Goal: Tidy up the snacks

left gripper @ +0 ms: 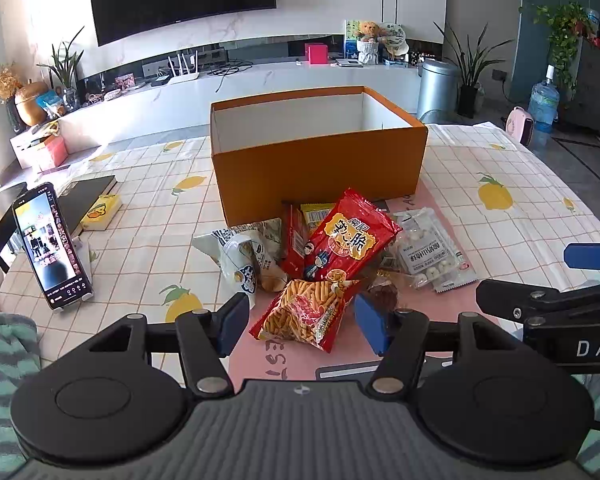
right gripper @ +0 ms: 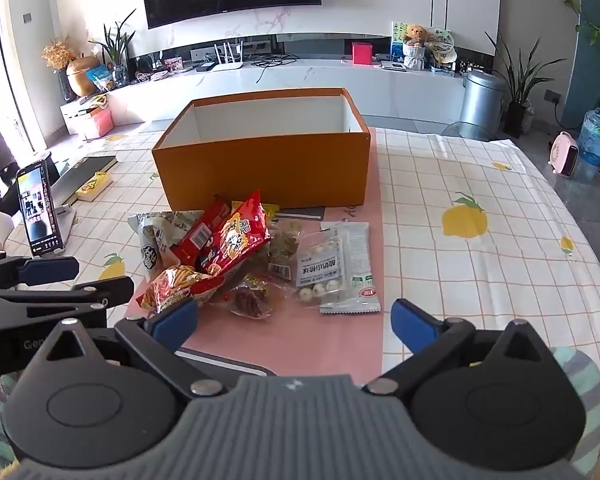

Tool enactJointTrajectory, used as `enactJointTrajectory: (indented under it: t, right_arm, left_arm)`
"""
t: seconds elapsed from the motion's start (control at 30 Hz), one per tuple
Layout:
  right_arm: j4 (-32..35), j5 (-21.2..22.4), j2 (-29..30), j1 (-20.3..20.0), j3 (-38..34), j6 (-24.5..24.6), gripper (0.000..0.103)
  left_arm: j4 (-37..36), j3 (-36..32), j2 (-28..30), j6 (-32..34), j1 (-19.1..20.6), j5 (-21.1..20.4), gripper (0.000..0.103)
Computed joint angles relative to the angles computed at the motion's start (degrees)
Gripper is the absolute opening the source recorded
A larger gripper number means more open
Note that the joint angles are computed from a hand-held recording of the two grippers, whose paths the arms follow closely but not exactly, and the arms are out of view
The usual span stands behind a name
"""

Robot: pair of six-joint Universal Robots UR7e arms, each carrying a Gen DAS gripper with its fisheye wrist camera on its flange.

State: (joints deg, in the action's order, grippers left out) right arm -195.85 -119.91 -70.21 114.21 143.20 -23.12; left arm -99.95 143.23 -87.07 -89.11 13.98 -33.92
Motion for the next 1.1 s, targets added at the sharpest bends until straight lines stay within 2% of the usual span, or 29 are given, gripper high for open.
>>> enactJointTrajectory:
  t: [0.43, 0.53, 1.1]
  right_arm:
    - [-0.3, -0.3, 0.6, 0.4, -0.3, -0.1, 0.099]
    - [-0.4, -0.3, 0.6, 0.4, -0.3, -0.2, 0.099]
    - [-0.7, -1.2, 1.2, 0.9, -0.4, 0.2, 0.099]
  left_arm:
    - [1.9, -0.6, -0.4, -1.4, 0.0, -0.3, 0.072]
    - [1.6, -0.5, -0.7, -1.5, 0.2, -0.6, 0.067]
    - [2.7, -0.6, -1.2, -2.3, 0.3, -0.6, 0.065]
